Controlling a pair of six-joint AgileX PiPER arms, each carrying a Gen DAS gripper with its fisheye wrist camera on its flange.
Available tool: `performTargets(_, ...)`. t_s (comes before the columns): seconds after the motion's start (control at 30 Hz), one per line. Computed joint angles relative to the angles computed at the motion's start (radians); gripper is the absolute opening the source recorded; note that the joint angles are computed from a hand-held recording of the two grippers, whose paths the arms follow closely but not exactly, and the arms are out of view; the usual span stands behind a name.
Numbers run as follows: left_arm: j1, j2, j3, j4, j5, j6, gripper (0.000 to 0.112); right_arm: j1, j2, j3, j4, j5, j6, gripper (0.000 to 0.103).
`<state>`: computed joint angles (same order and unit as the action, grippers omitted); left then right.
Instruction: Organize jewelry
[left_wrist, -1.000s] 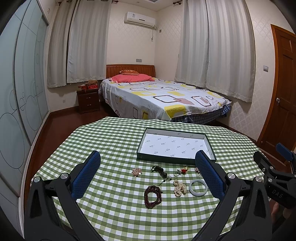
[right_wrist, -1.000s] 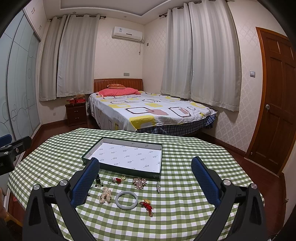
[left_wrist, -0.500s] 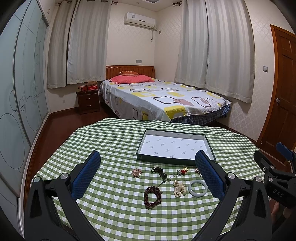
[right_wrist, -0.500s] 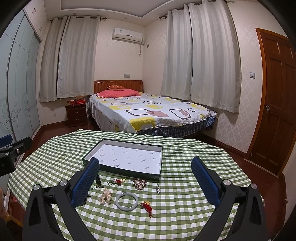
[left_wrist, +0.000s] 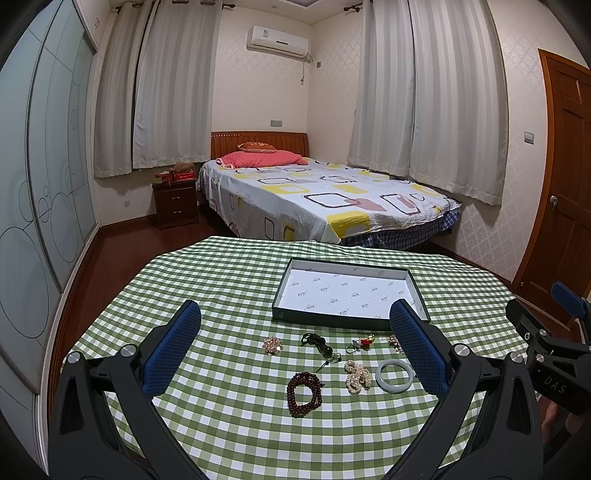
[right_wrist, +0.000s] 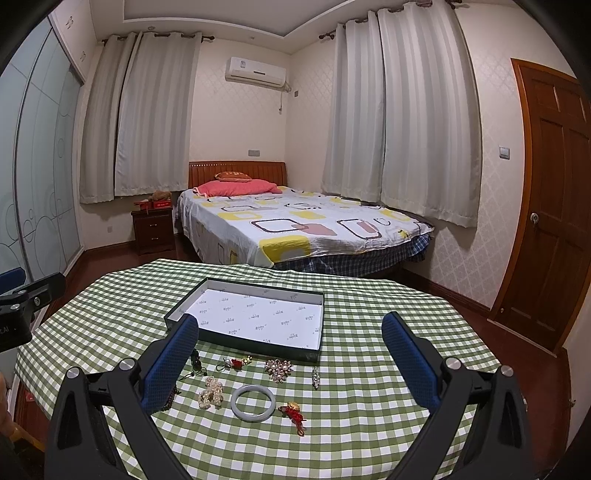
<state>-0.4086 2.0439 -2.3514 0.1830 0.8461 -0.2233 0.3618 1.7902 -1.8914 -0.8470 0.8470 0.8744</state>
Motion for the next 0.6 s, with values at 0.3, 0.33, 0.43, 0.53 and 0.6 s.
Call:
performTargets(0.3,0.005,0.017,-0.025,-0.023,-0.002,0.02,0.1,-0.01,-0.001,0.018,-0.017,-0.028,0.02,0.097)
performTargets(0.33,0.008,0.015,-0.01,-0.028,-0.019,0.021,0.1,-0.01,-0.008,0.038,-0.029,-0.038,0.036,0.097)
performTargets(0.43,0.023,0.042,-0.017,-0.061,-0.03,0.042,0.1,-0.027,-0.02,0.1,-0.068,-0.09,0.087,0.097)
performTargets(0.53,0.034,0.052,0.022,-0.073,-0.061,0.049,0.1,-0.046,-0.032,0.178,-0.118,-0.146,0.158,0.097)
performTargets(0.6,0.037,0.06,0.061,-0.062,-0.101,0.046,0.1,-0.063,-0.034,0.236,-0.168,-0.194,0.218,0.097)
